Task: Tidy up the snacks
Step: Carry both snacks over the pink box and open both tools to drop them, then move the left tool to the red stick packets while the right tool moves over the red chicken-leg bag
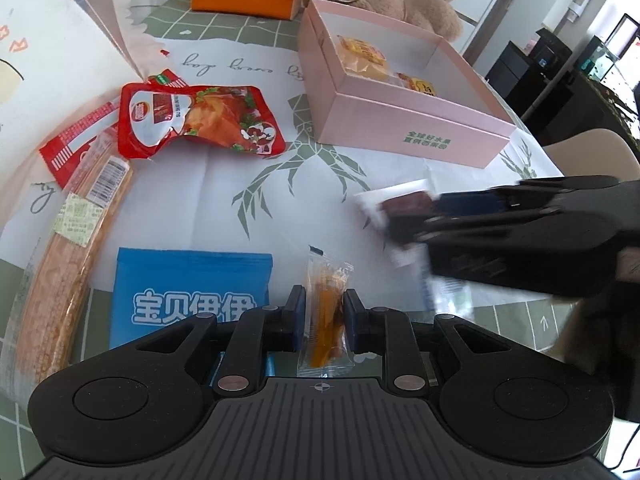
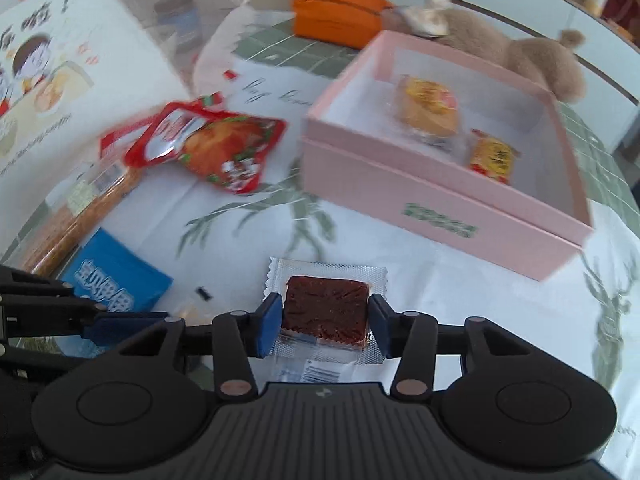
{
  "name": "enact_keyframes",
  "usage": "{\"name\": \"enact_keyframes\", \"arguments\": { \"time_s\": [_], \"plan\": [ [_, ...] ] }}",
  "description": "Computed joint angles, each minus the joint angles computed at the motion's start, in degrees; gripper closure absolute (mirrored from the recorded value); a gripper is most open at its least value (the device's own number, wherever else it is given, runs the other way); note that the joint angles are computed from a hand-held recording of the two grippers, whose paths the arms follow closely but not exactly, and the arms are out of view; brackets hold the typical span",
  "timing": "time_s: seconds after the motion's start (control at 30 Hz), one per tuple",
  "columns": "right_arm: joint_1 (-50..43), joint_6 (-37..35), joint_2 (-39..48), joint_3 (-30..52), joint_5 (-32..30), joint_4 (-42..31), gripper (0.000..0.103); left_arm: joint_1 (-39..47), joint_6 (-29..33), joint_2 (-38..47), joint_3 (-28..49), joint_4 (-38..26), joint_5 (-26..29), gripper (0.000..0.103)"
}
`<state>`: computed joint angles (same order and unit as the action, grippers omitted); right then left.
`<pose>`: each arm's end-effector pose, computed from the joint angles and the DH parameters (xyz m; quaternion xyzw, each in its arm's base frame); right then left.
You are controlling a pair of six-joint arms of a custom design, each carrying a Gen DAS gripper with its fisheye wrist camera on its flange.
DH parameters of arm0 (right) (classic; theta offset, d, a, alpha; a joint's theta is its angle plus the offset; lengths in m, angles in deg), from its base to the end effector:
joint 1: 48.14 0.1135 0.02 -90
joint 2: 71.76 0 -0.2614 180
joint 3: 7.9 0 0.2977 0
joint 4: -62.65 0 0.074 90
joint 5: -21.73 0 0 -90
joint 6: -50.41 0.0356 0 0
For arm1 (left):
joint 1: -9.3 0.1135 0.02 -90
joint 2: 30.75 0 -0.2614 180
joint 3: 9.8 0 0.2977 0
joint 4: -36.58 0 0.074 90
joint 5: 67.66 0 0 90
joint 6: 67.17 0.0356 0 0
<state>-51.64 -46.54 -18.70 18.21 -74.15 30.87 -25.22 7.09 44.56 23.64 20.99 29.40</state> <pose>0.1849 -0.0077 0.0940 -0.0428 0.9609 0.0247 0.2725 0.1905 -0.1363 0.0755 0.1733 0.9425 -0.1723 0.2281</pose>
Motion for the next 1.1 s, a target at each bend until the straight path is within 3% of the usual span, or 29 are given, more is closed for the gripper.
{"name": "enact_keyframes", "arguments": {
  "time_s": [0.3, 0.47, 0.6, 0.73, 0.87, 1.1],
  "plan": [
    [-23.8, -16.8, -11.5, 3.0, -13.2, -17.3, 0.057, -1.7, -0.3, -4.9, 0.6, -2.7, 1.5, 0.079],
    [-32.4, -22.6, -11.3, 6.1, -17.7, -20.4, 0.056, -0.9, 0.5, -6.0, 8.9, -3.0, 2.6, 0.079],
    [-34.4, -21.1, -10.2, 9.1, -20.8, -19.2, 0.056, 3.0, -1.3, 4.9, 21.5, 2.1, 9.2, 0.077],
    [-28.7, -11.4, -4.5, 11.9, -19.8, -6.7, 0.055, 5.7, -2.8, 17.1, 34.2, -1.3, 11.7, 0.077],
    [-22.8, -5.4, 7.8, 17.8, -14.0, -1.9, 0.055, 8.6, 0.8, 18.6, 34.7, -2.2, 10.8, 0.077],
    [-22.4, -10.9, -0.6, 10.2, -14.6, -8.2, 0.055, 18.0, 8.6, 22.1, 29.0, -1.6, 5.2, 0.077]
  ]
}}
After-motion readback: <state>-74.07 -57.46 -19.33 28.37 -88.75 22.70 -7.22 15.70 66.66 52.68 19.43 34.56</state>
